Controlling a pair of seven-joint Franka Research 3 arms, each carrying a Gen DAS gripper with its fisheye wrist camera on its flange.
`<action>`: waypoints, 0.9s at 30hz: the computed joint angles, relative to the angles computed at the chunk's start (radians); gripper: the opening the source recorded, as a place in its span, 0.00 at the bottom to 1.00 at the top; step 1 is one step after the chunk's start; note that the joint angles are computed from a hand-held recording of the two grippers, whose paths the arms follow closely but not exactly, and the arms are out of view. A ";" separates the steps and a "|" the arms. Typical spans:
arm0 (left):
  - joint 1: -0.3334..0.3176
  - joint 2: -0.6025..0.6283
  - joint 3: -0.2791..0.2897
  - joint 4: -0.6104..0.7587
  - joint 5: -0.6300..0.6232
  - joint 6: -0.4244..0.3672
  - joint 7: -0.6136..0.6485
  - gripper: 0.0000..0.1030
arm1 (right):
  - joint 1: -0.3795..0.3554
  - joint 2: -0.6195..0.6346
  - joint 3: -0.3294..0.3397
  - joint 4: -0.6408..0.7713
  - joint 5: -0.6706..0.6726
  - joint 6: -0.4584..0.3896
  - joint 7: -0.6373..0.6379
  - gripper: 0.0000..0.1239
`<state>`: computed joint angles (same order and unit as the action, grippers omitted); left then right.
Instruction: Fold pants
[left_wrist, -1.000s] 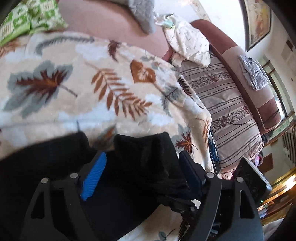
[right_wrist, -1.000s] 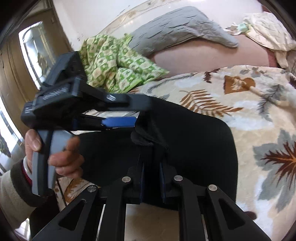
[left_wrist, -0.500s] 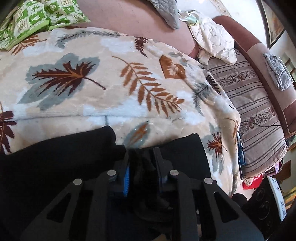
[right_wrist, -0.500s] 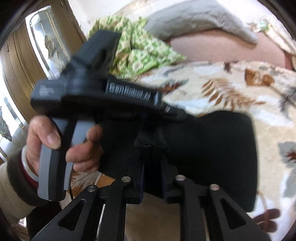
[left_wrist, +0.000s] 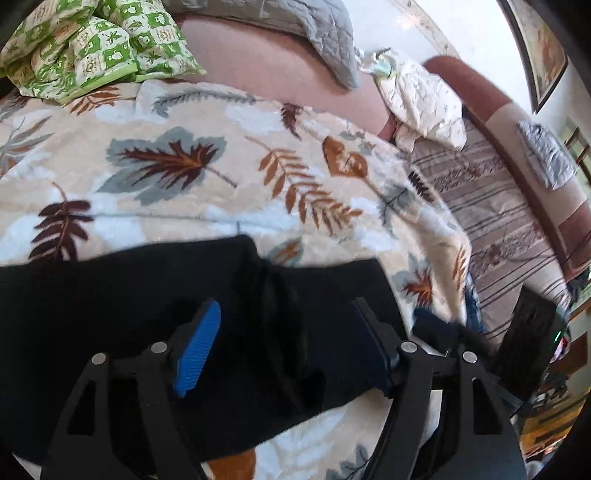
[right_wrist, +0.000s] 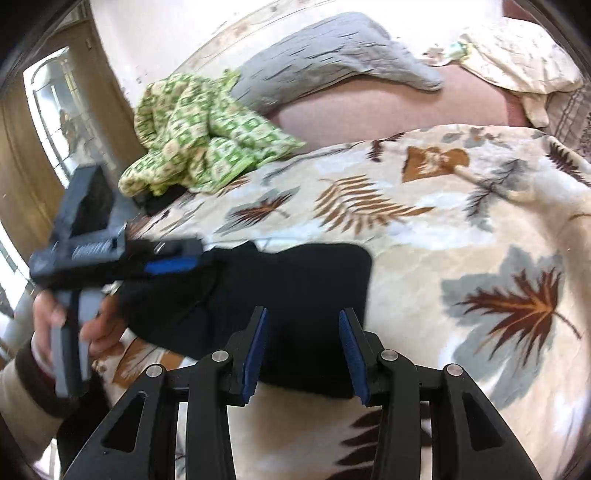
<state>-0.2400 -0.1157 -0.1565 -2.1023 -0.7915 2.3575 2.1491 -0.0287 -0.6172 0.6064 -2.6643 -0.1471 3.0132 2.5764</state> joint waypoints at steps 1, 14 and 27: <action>-0.003 -0.008 -0.004 -0.014 0.002 0.003 -0.004 0.69 | -0.007 0.002 0.000 0.008 -0.008 -0.009 -0.008 0.31; -0.048 -0.009 -0.023 -0.071 0.082 0.073 -0.121 0.16 | -0.044 0.143 -0.032 0.122 -0.151 -0.091 0.014 0.27; -0.057 -0.052 -0.001 -0.130 0.072 0.130 -0.137 0.13 | 0.016 0.261 -0.060 0.208 -0.310 -0.177 0.121 0.28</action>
